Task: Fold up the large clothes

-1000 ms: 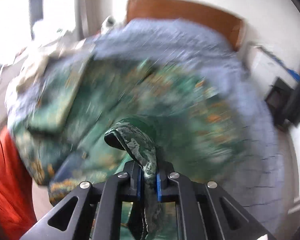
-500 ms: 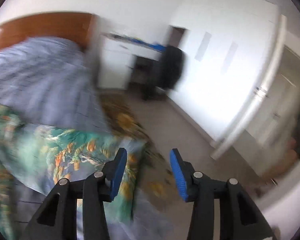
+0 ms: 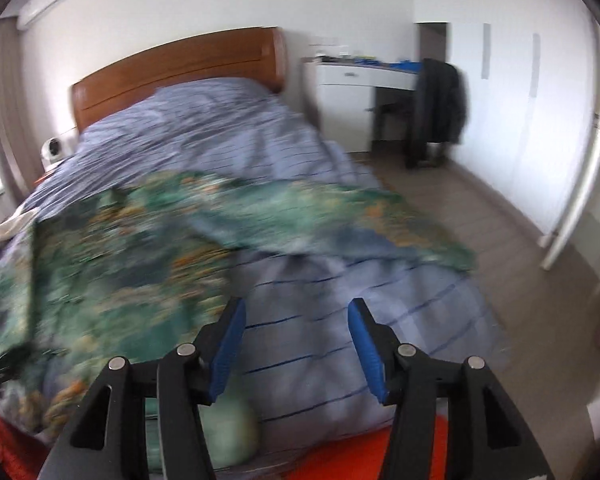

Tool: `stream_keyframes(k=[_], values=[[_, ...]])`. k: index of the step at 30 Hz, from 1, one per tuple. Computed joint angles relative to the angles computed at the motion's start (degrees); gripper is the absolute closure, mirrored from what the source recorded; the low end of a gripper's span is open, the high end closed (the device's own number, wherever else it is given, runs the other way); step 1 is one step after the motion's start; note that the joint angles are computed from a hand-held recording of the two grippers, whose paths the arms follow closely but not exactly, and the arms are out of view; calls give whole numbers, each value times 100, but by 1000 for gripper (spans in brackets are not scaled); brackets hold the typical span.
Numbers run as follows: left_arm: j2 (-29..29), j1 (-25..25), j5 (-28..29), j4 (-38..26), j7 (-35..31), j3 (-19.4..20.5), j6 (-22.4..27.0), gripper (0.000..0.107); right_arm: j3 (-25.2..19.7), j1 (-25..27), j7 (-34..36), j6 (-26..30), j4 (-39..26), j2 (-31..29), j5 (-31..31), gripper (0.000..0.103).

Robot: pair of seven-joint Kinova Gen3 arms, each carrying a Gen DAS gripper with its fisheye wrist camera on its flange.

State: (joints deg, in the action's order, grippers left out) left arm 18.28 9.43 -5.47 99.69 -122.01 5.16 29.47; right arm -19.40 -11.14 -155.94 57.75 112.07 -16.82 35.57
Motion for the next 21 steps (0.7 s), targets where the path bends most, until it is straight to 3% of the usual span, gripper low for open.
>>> stream_keyframes(k=[5, 10, 11, 12, 13, 14, 15, 17, 21], values=[[212, -598, 950, -451, -732, 444, 534, 5, -153, -338, 113, -299, -284, 438, 45, 49], [324, -604, 1147, -485, -1324, 520, 610, 5, -104, -755, 180, -434, -479, 683, 93, 49], [324, -654, 1214, -486, -1480, 543, 674, 15, -106, -820, 178, -423, -519, 731, 112, 49], [337, -711, 1367, -547, -1699, 560, 830, 34, -108, -885, 152, -419, -534, 758, 134, 49], [369, -718, 1585, -660, -1895, 472, 1042, 43, -100, -951, 139, -428, -542, 769, 128, 49], [381, -819, 1818, -770, -2061, 476, 1275, 61, -87, -1000, 114, -442, -539, 774, 133, 49], [366, -825, 2024, -844, -2182, 373, 1420, 90, -90, -1046, 72, -440, -534, 778, 145, 49], [320, -1110, 2421, -1040, -2296, 402, 1812, 98, -93, -1121, 22, -387, -535, 774, 146, 49], [-150, -2135, 3353, -1237, -2357, 543, 2053, 98, -87, -1194, -45, -302, -533, 721, 193, 49]])
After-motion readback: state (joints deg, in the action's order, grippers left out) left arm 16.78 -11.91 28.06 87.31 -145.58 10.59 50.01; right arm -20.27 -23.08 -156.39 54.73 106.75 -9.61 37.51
